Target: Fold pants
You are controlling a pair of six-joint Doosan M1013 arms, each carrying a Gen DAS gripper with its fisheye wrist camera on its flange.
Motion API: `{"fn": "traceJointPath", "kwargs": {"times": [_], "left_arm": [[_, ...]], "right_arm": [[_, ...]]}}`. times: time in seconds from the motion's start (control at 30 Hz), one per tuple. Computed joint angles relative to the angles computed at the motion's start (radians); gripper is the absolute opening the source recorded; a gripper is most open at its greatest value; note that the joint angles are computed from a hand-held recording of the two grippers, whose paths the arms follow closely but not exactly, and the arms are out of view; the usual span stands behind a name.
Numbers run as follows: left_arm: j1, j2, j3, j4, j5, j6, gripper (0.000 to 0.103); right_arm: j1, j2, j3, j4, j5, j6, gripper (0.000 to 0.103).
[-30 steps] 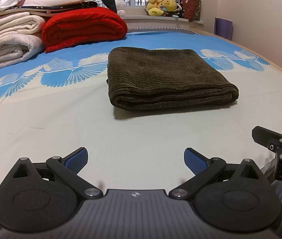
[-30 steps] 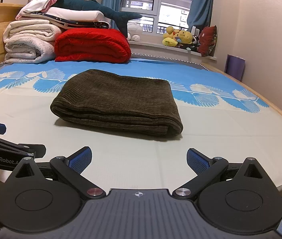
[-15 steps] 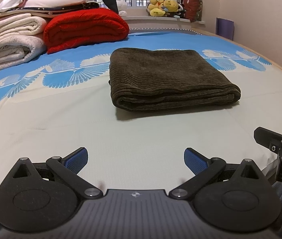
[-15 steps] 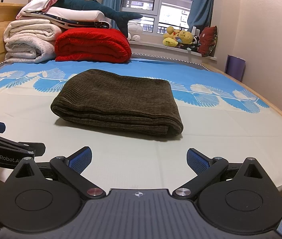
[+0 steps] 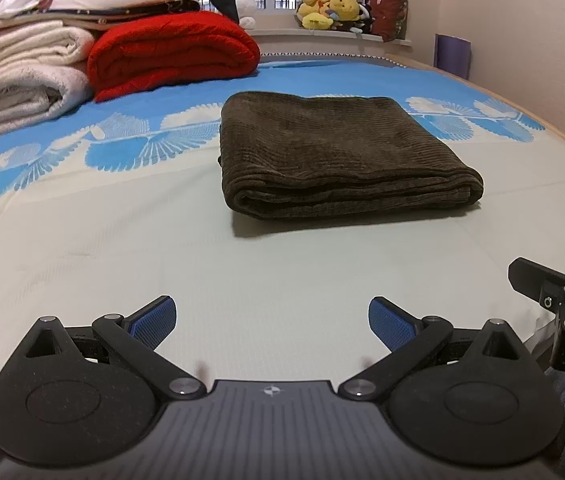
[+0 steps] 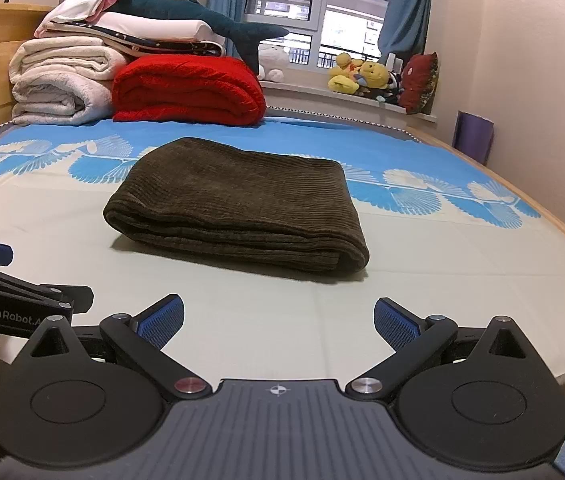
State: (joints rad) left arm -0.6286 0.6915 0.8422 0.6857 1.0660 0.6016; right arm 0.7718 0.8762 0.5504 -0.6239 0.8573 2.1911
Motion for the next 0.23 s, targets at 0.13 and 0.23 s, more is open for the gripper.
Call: {"fn": "traceJointPath", "kwargs": {"times": [0.13, 0.23], "left_arm": [[0.006, -0.002, -0.001, -0.030, -0.001, -0.011, 0.103], [0.008, -0.002, -0.001, -0.034, 0.000, -0.019, 0.103]], "right_arm": [[0.000, 0.000, 0.001, 0.000, 0.000, -0.001, 0.101], [0.000, -0.002, 0.005, 0.001, -0.003, -0.002, 0.101]]}}
